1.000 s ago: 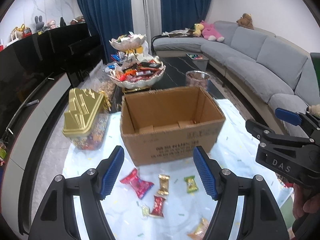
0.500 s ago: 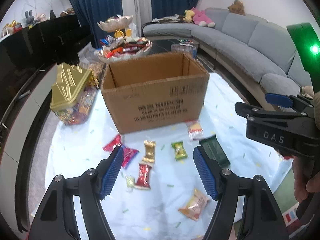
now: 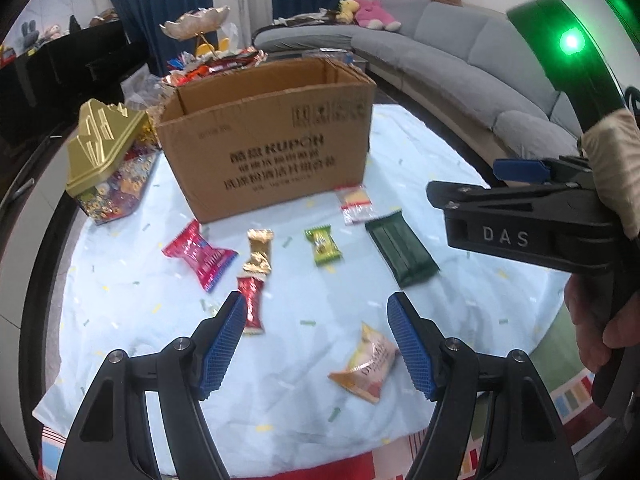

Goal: Organize snacks
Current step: 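Grasp the Denmas pastry with the left tool while the right tool grasps the dark green bar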

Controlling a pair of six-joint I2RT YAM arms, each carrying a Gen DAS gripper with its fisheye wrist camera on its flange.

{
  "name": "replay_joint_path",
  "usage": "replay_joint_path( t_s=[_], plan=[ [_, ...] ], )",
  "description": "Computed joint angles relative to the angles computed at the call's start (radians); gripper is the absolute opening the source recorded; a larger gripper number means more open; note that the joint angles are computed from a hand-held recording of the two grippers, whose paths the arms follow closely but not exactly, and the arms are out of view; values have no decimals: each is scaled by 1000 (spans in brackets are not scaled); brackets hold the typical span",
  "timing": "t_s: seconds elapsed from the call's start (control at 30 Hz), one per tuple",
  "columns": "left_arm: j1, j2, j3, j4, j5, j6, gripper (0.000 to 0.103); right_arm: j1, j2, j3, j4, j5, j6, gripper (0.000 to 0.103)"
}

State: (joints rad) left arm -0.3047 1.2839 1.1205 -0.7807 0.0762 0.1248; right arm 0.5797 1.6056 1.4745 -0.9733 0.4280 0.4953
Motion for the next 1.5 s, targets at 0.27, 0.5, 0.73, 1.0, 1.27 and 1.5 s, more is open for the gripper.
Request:
replay_joint_path(
  t_s=[0.27, 0.5, 0.73, 1.0, 1.27, 1.5],
  plan=[
    [-18, 31, -8, -26, 7, 4, 72, -23, 18, -41, 0, -57, -9, 76],
    [-44, 73, -8, -67, 3, 15, 72, -39, 54, -64, 11, -113, -27, 76],
    [-76, 137, 17, -123, -13, 17, 72, -62, 111, -34, -21, -164, -39, 76],
    [-100, 235, 60, -177, -10, 29, 71, -99, 199, 39, -63, -213, -83, 76],
    [-111, 319, 95, -191, -9, 31, 63, -121, 300, 112, -85, -256, -115, 76],
    [-99, 364, 113, -202, 5, 31, 54, -138, 371, 170, -119, -276, -118, 76]
  ],
)
